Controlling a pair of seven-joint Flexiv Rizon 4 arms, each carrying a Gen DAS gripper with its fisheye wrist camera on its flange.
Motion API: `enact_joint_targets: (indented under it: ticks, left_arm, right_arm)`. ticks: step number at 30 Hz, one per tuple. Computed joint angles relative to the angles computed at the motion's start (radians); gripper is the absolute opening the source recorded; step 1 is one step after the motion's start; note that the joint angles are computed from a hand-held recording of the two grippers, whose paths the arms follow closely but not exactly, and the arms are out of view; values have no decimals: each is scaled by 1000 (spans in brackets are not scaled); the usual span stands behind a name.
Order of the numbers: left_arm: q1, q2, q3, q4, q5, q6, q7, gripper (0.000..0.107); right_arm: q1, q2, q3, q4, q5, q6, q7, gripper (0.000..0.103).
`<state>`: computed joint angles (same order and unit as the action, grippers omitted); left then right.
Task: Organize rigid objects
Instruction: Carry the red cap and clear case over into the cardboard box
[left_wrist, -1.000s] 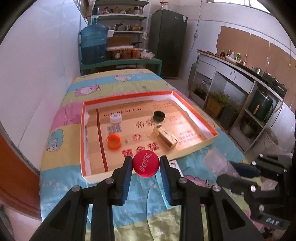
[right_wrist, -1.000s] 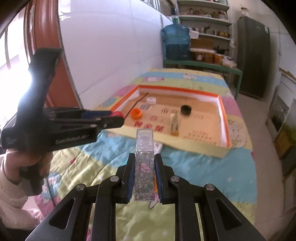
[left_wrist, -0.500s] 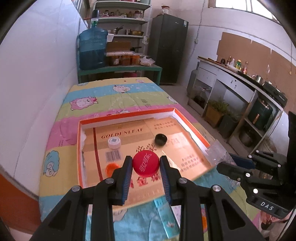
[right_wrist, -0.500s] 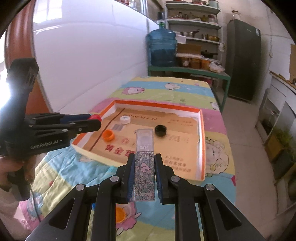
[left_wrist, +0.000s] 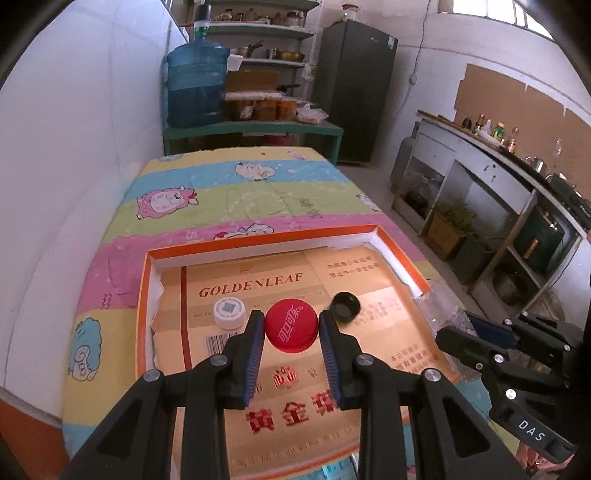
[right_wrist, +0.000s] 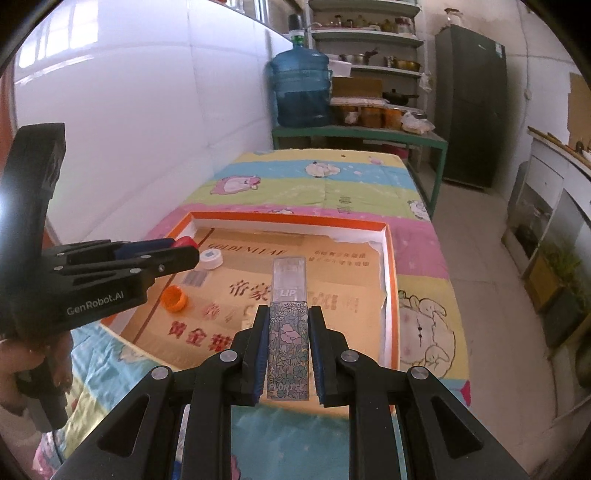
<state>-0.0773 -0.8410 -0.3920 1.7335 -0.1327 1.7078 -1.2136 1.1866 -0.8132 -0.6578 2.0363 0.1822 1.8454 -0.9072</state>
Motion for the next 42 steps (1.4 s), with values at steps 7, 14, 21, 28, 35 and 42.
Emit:
enact_joint_targets:
  ticks: [7, 14, 21, 28, 35, 42]
  left_arm:
    - [-105, -47, 113, -117, -49, -99, -7, 31]
    - [-159, -80, 175, -191, -75, -166, -8, 31]
    - [-193, -106, 217, -236, -81, -211, -20, 31]
    - [-217, -116, 247, -261, -72, -239, -33, 31]
    - [-223, -131, 257, -287, -68, -280, -40, 31]
    - [-197, -135, 221, -284, -71, -287, -17, 33]
  right_arm:
    - [-86, -28, 36, -72, -64, -69, 37, 21]
    - [-143, -47, 60, -105, -135, -108, 90, 21]
    - [-209, -56, 112, -130, -204, -135, 130, 21]
    - [-250, -64, 146, -149, -249, -147, 156, 21]
    - [-270, -69, 158, -163, -287, -171, 176, 21]
    - [-281, -74, 163, -170, -322, -186, 201, 21]
